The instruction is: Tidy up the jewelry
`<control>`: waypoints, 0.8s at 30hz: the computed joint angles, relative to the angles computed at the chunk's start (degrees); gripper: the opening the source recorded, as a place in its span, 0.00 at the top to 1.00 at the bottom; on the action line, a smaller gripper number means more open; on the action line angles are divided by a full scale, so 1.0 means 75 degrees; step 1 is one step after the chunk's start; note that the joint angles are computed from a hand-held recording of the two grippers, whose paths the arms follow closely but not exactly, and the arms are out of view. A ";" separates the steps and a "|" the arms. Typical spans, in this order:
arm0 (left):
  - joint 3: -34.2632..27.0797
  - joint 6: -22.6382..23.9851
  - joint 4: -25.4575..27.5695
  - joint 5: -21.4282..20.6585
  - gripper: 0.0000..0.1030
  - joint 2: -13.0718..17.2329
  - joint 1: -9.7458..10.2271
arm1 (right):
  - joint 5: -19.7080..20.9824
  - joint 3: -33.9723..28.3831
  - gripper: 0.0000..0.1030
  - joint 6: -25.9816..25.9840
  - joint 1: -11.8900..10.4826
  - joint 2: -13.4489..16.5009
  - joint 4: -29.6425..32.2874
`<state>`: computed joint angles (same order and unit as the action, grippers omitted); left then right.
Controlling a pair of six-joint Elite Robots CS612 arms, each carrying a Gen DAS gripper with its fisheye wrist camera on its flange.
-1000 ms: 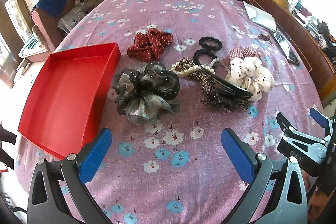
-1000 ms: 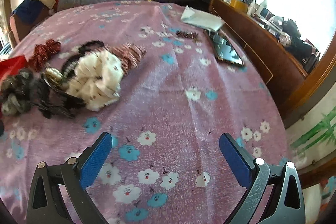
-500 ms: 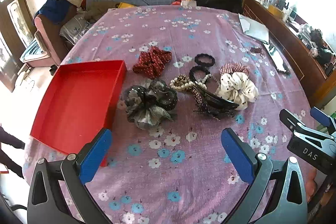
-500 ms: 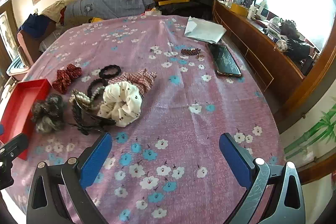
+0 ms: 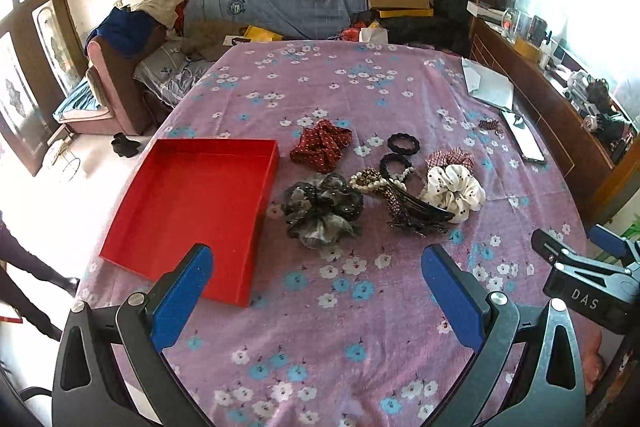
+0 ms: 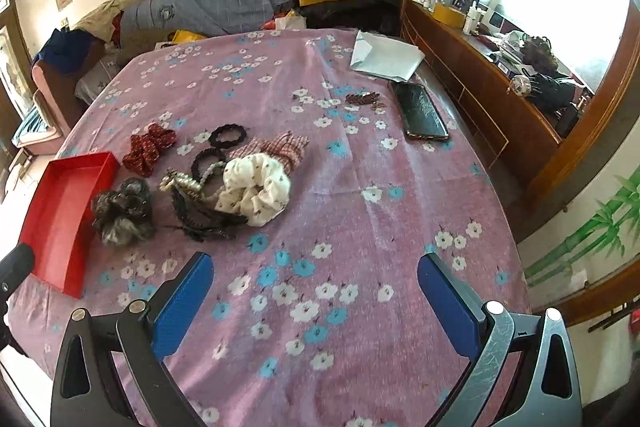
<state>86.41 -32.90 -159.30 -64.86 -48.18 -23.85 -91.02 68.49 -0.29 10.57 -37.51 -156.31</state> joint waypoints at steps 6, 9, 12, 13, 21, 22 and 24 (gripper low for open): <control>0.0230 0.0236 -0.0251 0.0018 0.00 -0.0185 0.0099 | 0.0017 0.0254 0.00 -0.0136 0.0173 -0.0193 -0.0399; 0.0326 0.0341 -0.0387 -0.0102 0.00 -0.0258 0.0187 | 0.0103 0.0308 0.00 -0.0212 0.0282 -0.0255 -0.0573; 0.0386 0.0471 -0.0511 -0.0240 0.00 -0.0305 0.0307 | -0.0061 0.0305 0.00 -0.0277 0.0415 -0.0271 -0.0794; 0.0391 0.0513 -0.0544 -0.0284 0.00 -0.0309 0.0340 | -0.0101 0.0301 0.00 -0.0263 0.0445 -0.0273 -0.0858; 0.0302 0.0878 -0.0611 -0.0718 0.00 -0.0234 0.0670 | -0.0303 0.0052 0.00 0.0352 0.0607 -0.0155 -0.0892; 0.0283 0.0932 -0.0608 -0.0750 0.00 -0.0215 0.0701 | -0.0319 -0.0004 0.00 0.0412 0.0616 -0.0127 -0.0812; 0.0217 0.1074 -0.0582 -0.0820 0.00 -0.0159 0.0775 | -0.0342 -0.0119 0.00 0.0540 0.0635 -0.0072 -0.0632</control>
